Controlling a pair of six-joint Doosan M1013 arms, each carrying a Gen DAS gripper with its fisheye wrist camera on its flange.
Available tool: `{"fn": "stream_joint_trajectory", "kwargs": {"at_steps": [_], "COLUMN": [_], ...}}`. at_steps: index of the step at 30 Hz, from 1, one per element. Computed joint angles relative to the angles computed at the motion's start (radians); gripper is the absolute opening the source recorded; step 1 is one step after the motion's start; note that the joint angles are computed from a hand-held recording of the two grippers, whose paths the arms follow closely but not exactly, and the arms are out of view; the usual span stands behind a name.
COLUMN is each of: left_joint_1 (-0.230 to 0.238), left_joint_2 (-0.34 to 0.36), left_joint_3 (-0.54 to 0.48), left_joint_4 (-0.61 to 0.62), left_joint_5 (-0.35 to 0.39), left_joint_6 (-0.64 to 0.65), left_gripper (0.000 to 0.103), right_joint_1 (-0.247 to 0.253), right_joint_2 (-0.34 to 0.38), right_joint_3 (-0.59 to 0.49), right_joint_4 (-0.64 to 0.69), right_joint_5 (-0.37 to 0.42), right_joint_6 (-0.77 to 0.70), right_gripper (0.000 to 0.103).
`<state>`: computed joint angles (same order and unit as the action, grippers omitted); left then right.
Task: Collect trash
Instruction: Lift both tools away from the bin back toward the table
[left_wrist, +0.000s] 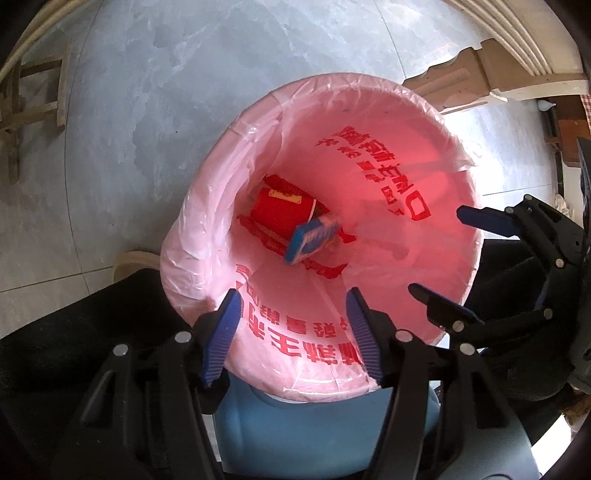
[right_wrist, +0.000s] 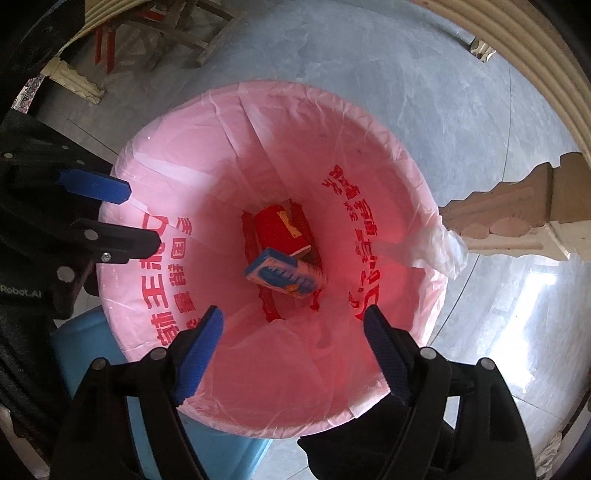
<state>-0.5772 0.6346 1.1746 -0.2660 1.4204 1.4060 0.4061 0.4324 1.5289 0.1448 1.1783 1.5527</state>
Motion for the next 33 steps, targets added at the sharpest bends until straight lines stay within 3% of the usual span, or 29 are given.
{"fn": "stream_joint_trajectory", "kwargs": {"at_steps": [8,11,13,16,17,25,33], "left_joint_1": [-0.013,-0.011,-0.01,-0.003,0.003,0.039,0.086], "left_joint_2": [-0.028,-0.07,-0.094,-0.144,-0.153,-0.149,-0.005], "left_joint_3": [0.003,0.014,0.013,-0.002,-0.019,-0.282,-0.655], "left_joint_4": [0.064,0.084,0.103,0.122,0.118,0.193,0.083], "left_joint_5": [-0.026,-0.041,-0.041,-0.051,-0.042,0.055,0.254], "left_joint_6": [-0.009,-0.005,-0.002,0.013,0.019,0.034,0.055], "left_gripper": [0.063,0.064,0.065,0.071,0.073,0.083,0.085], "right_joint_1": [-0.001,0.002,0.0,-0.013,-0.017,-0.054,-0.113], "right_joint_2": [-0.033,-0.091,-0.122,-0.169,-0.182,-0.205,-0.138], "right_joint_3": [0.003,0.009,0.003,-0.025,-0.041,-0.229,-0.465], "right_joint_4": [-0.026,-0.057,-0.051,0.011,0.027,0.064,0.109], "right_joint_5": [-0.018,-0.064,-0.075,-0.077,-0.076,-0.022,0.072], "right_joint_6": [0.071,0.129,0.144,0.141,0.137,0.145,0.205], "right_gripper": [0.076,0.077,0.084,0.086,0.092,0.095,0.095]}}
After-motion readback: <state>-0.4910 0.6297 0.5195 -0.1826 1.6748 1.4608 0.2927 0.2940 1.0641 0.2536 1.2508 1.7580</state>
